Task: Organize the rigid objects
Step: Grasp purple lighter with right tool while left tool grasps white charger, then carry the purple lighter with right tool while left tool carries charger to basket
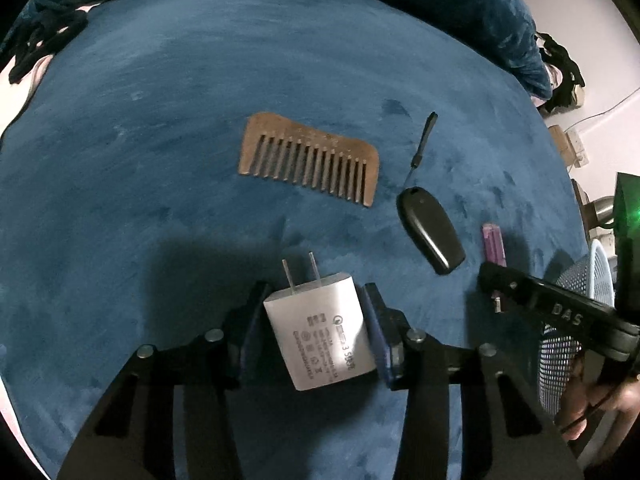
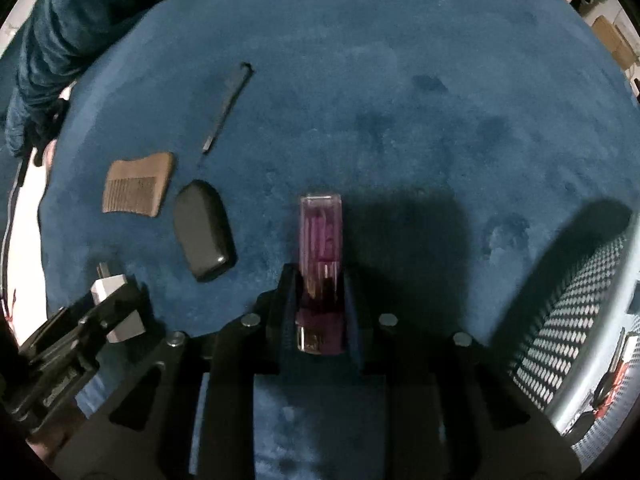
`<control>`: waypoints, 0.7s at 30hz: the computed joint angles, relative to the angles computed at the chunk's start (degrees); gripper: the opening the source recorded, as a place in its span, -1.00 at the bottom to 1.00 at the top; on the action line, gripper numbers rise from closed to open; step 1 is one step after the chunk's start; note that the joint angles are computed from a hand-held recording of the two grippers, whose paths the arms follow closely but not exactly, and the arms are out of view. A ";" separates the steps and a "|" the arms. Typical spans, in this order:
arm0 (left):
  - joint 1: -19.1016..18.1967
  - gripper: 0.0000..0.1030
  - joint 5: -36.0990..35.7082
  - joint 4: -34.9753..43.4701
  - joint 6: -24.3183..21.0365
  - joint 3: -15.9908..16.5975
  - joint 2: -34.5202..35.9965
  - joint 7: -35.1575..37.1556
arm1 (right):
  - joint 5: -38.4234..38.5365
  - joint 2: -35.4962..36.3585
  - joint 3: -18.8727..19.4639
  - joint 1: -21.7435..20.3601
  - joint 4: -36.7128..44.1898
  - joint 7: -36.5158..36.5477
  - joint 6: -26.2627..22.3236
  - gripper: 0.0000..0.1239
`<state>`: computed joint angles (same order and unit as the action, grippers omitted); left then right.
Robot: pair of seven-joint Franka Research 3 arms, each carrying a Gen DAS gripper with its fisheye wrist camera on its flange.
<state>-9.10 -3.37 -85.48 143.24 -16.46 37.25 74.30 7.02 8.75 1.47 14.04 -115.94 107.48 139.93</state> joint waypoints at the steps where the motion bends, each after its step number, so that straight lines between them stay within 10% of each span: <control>1: 0.10 -0.10 -0.05 -0.62 0.27 -0.01 -0.43 -0.06 | 0.40 -0.24 0.09 -0.07 -0.08 -0.58 0.38 -0.63; 21: 1.04 -0.16 -2.49 -20.70 8.01 -0.74 -17.82 0.81 | 3.71 -19.51 2.68 -0.04 -17.30 -1.79 9.55 -0.63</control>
<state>-8.06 -5.85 -106.18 151.25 -17.20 19.43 75.11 10.73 -10.75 4.15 14.00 -133.24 105.69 149.48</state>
